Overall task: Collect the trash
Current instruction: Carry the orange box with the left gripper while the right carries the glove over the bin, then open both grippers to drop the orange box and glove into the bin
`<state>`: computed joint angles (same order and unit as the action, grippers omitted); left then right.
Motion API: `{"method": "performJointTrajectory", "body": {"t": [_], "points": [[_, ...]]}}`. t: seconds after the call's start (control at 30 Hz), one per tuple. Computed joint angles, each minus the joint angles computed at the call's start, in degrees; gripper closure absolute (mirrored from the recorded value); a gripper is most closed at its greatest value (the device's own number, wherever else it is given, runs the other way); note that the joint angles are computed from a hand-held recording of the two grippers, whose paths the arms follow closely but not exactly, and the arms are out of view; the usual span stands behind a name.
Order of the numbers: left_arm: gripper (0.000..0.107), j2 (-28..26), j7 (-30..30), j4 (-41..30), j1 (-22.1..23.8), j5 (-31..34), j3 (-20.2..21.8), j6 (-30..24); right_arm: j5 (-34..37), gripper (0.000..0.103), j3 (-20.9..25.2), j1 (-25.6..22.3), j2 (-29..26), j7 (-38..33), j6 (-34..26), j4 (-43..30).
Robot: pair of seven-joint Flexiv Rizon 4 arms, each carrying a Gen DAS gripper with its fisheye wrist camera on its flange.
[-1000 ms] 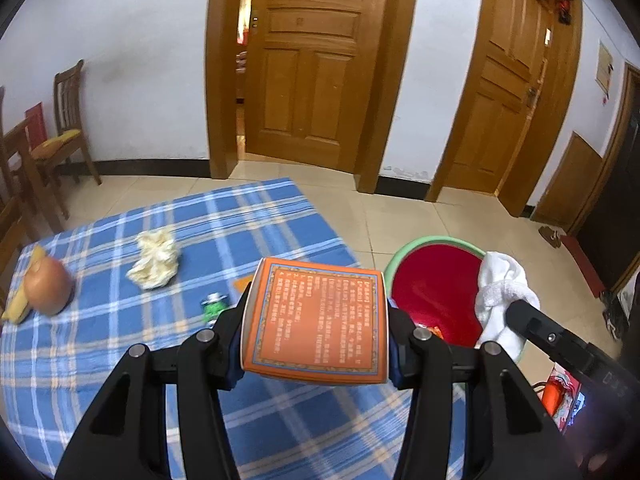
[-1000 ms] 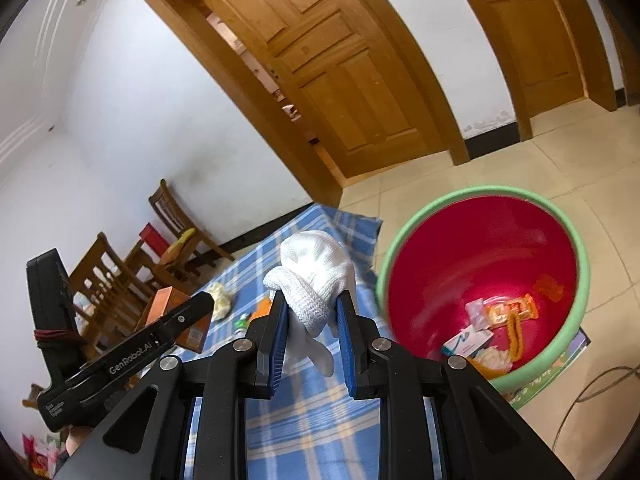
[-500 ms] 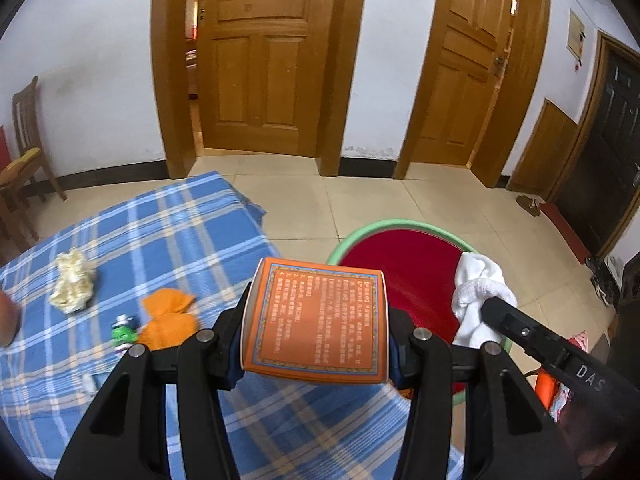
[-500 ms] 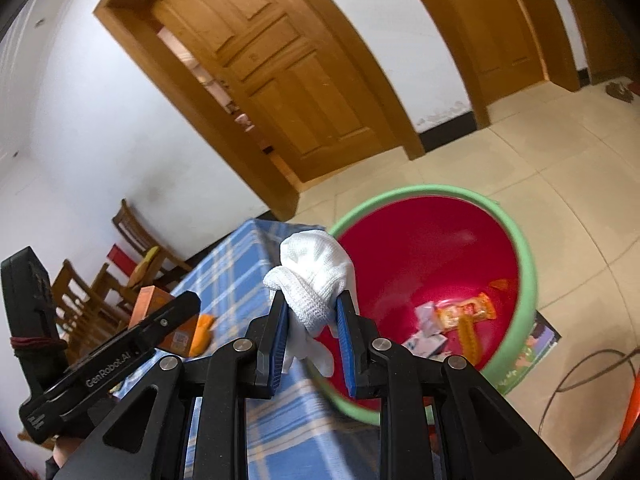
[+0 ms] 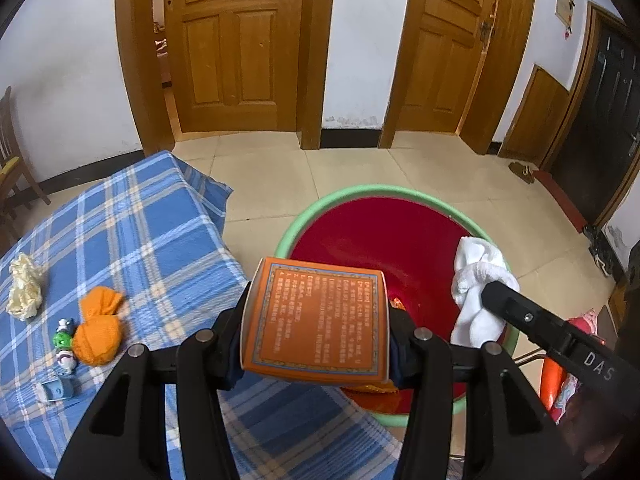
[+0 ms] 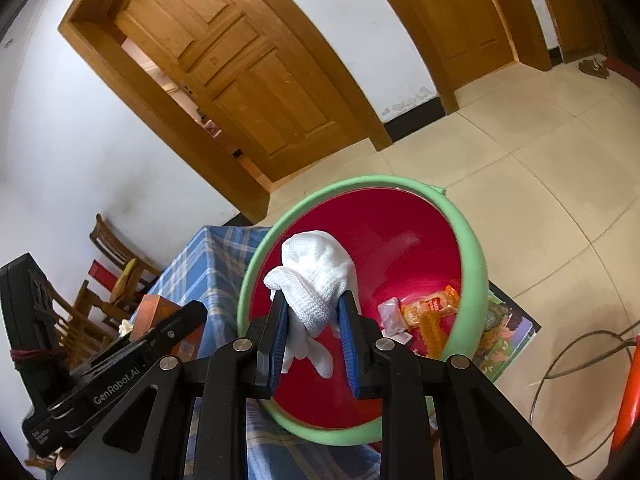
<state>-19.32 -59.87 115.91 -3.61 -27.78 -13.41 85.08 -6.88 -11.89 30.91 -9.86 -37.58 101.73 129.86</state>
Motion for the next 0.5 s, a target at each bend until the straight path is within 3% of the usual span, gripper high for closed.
{"method": "performJointTrajectory", "body": {"t": [0.2,0.27,0.5], "points": [[0.050,-0.5,-1.1,-0.6,-1.0,1.4,0.9,-0.9,0.4,0.059,2.2,-2.3,-0.3,0.0,0.3,-0.3],[0.044,-0.3,-1.4,-0.4,-1.3,1.8,1.2,-0.5,0.8,0.059,2.4,-2.4,-0.3,-0.2,0.6,-0.4],[0.044,0.6,-1.5,0.5,-0.4,1.3,0.2,0.5,2.6,0.058,-2.6,3.0,1.0,-1.6,1.4,0.7]]}}
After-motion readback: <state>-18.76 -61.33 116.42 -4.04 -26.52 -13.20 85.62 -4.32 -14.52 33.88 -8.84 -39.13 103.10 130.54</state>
